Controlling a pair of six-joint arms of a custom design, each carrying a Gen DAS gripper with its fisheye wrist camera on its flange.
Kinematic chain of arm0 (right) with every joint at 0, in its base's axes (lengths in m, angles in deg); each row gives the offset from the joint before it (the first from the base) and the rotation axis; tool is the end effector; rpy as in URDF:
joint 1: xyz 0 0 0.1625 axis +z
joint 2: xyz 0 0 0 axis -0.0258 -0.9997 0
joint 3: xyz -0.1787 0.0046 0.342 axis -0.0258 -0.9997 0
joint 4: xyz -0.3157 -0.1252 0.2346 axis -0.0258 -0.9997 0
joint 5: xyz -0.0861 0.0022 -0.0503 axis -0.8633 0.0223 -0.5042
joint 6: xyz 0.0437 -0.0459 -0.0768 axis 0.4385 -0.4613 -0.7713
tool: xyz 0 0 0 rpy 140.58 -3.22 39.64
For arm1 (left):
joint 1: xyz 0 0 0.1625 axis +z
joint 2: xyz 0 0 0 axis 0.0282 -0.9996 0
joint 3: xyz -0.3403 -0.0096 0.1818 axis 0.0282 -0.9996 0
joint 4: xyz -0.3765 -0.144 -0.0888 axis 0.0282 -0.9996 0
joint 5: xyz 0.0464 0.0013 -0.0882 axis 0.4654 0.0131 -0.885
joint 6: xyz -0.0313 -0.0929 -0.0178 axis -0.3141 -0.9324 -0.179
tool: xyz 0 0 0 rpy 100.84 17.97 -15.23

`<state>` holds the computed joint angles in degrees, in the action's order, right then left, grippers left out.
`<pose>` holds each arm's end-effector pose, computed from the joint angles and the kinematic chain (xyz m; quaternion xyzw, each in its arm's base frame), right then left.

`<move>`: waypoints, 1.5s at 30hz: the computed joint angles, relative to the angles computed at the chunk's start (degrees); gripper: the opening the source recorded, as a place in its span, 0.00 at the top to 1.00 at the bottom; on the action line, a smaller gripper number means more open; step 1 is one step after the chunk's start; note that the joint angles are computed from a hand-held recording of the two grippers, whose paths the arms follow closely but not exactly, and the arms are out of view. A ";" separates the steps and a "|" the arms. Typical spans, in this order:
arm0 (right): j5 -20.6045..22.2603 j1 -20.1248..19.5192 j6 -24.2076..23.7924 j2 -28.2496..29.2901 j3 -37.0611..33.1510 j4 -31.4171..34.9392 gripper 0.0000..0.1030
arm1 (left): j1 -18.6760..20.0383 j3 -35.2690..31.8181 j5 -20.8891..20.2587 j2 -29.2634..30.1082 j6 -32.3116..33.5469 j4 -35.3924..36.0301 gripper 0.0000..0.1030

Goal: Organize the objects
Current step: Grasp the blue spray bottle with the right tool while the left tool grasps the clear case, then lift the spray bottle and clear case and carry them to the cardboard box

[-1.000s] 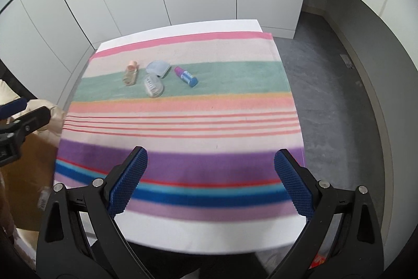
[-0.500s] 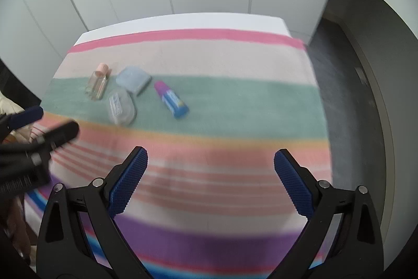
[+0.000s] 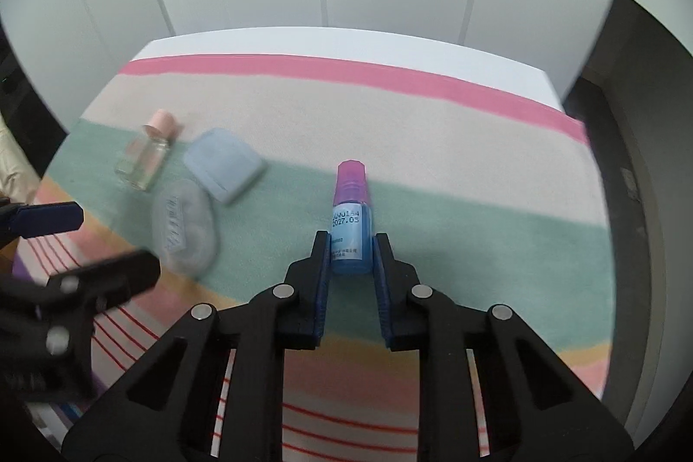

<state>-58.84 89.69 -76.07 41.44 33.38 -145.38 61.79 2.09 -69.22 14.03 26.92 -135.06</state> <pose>0.0554 -0.8013 0.0607 0.1541 -0.8941 0.2370 0.3475 -0.1850 -0.8202 -0.0049 0.0717 0.9264 -0.1469 0.3393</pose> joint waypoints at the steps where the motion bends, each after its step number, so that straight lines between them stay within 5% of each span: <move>1: 0.31 -0.21 0.37 -0.83 1.21 -0.49 0.81 | 0.01 -0.96 -0.08 0.74 0.05 0.25 0.13; 5: 1.41 -0.86 1.52 -4.44 6.64 -2.63 0.81 | 0.47 -10.11 1.05 6.72 -1.87 6.23 0.16; 6: 1.98 -0.98 1.56 -5.37 8.07 -3.39 0.81 | 0.51 -10.90 1.79 7.48 -2.02 6.32 0.23; 8: 2.76 -1.08 1.69 -6.66 9.74 -3.60 0.81 | -0.18 -8.12 4.73 7.38 2.88 -0.69 0.53; 9: 2.98 -1.07 1.80 -7.17 10.40 -3.61 0.81 | -0.29 -7.32 4.59 7.28 5.25 -3.00 0.55; 22: 1.53 1.84 4.04 -10.77 14.06 -3.41 0.81 | -2.40 3.39 9.11 -1.10 7.68 -7.67 0.55; 45: -4.84 14.86 9.38 -21.13 16.02 2.01 0.81 | -12.16 11.61 14.26 -17.66 5.51 -4.73 0.55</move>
